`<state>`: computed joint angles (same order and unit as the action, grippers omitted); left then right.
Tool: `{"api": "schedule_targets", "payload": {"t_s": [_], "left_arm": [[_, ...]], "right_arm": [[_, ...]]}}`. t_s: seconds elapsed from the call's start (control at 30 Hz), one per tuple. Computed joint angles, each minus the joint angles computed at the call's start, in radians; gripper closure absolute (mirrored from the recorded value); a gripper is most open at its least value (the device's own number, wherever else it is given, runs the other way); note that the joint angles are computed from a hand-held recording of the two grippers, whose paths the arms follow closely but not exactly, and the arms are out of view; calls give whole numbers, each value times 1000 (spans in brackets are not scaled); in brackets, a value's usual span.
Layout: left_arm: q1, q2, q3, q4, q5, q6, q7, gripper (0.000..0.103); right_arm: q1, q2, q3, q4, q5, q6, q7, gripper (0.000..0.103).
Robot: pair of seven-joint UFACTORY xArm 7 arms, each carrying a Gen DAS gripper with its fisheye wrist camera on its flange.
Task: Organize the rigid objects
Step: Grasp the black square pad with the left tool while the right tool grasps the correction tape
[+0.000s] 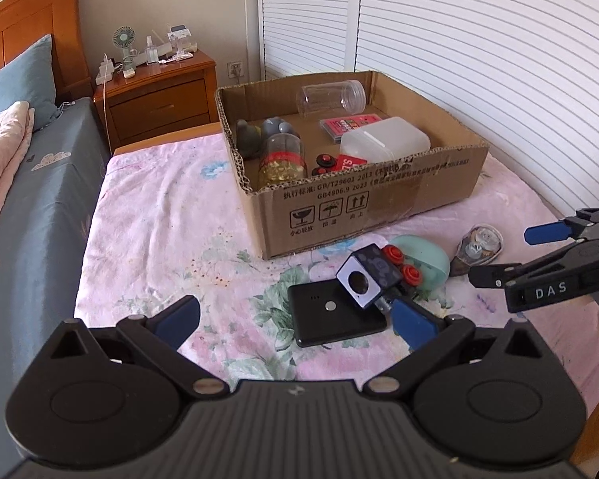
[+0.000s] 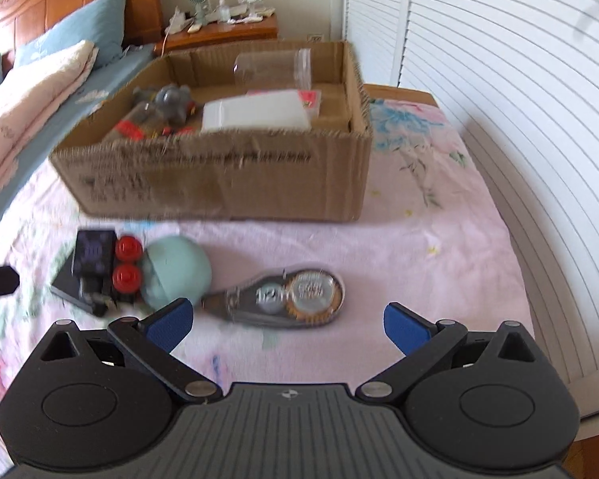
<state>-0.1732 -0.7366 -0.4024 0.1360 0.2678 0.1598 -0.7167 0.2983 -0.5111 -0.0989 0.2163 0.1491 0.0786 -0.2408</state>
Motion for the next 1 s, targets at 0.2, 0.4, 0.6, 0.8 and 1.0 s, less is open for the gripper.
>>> {"api": "schedule_targets", "payload": {"t_s": [0.2, 0.4, 0.6, 0.8, 1.0], "left_arm": [[23, 78, -18, 9, 6, -36, -11, 1], [97, 168, -88, 33, 41, -88, -32, 1], [274, 274, -269, 94, 118, -132, -89, 0], [393, 302, -364, 83, 84, -242, -117, 1], [397, 269, -397, 40, 20, -308, -67, 15]], "right_arm": [[13, 58, 4, -11, -26, -63, -8, 0], [90, 66, -88, -6, -11, -73, -68, 0], [116, 66, -114, -19, 3, -105, -87, 0], [129, 65, -129, -29, -6, -126, -85, 0], [137, 64, -143, -31, -16, -132, -81, 0]]}}
